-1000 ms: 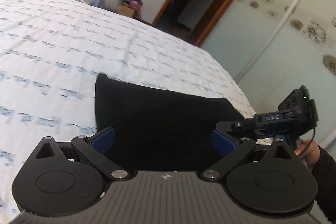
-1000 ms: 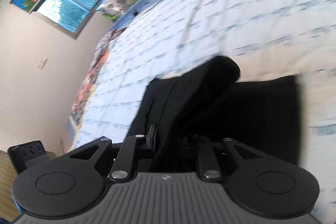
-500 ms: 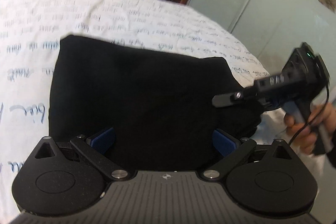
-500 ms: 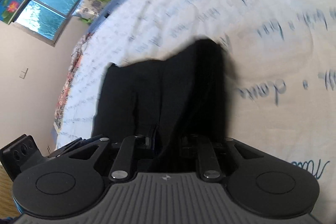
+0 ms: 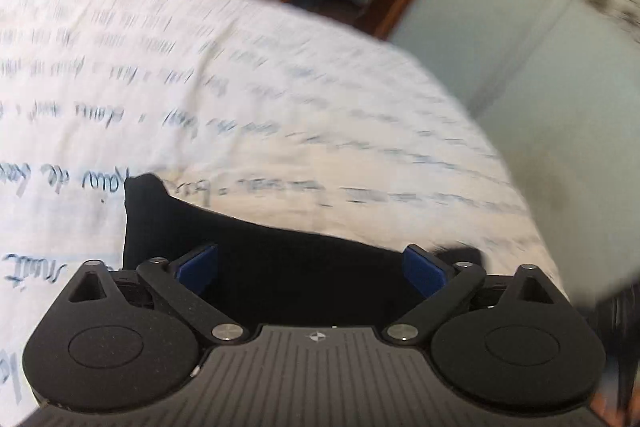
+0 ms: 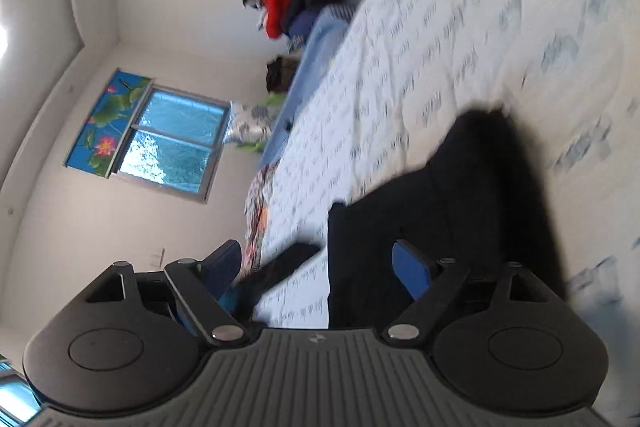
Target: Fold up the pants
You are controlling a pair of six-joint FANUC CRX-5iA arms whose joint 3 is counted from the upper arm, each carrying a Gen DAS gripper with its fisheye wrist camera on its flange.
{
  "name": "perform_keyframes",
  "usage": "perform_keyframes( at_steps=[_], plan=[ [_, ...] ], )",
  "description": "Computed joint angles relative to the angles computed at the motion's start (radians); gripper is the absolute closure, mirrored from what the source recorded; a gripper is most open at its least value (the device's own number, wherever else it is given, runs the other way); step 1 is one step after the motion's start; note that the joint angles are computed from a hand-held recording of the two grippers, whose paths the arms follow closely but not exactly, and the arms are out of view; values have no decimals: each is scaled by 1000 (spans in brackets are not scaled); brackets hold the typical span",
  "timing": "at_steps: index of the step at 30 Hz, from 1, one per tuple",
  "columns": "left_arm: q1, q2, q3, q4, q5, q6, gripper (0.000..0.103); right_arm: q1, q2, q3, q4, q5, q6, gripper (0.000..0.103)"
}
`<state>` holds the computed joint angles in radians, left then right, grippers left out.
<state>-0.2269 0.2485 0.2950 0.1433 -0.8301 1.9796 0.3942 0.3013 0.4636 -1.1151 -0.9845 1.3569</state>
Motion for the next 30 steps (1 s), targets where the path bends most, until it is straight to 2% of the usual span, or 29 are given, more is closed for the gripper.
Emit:
perform_keyframes(
  at_steps=[2,3,4,5,7,8,10,12,14,15,16,19,20,22,23,24,25,28,30],
  plan=[
    [25,35,-9,37,6,4,5,18,11,-25,43,19,-34,23],
    [28,19,-53,41,77,-28,2,7,10,-56,0,41,-1,27],
    [29,18,-70,54,100,-60,2,-10,-2,-94,-48,66,36,38],
    [20,20,-59,21,96,-60,2,-22,-4,-103,-59,61,35,49],
    [-16,42,6,-92,44,-34,2,-33,0,-107,-65,50,32,56],
    [-36,55,43,-153,13,-25,2,-35,5,-104,-68,48,34,57],
    [-70,51,87,-258,-42,34,13,-31,11,-79,-41,29,0,55],
    [-96,-11,62,-326,-54,118,13,-13,-2,-56,22,18,-50,51],
    [-118,-127,-58,-344,48,196,7,-29,-37,-71,-21,3,33,27],
    [-129,-181,-123,-338,112,203,4,-37,-52,-86,-55,4,76,22],
    [-157,-218,-156,-357,139,210,0,-40,-64,-103,-76,11,101,17],
    [-234,-252,-184,-426,113,258,1,-27,-58,-106,-42,1,78,16],
    [-238,-252,-200,-396,99,255,1,-21,-57,-116,-25,4,60,17],
    [-232,-235,-237,-318,78,227,2,-43,-62,-166,-114,30,109,17],
    [-244,-233,-249,-348,90,227,1,-48,-67,-184,-137,46,118,19],
    [-273,-234,-254,-430,108,241,1,-48,-67,-192,-143,56,114,20],
    [-286,-223,-242,-462,96,230,1,-40,-63,-185,-134,64,109,21],
    [-273,-215,-230,-449,91,243,2,8,-63,-143,-5,68,43,21],
    [-281,-230,-212,-461,41,294,6,38,-65,-105,101,52,-33,20]
  ],
)
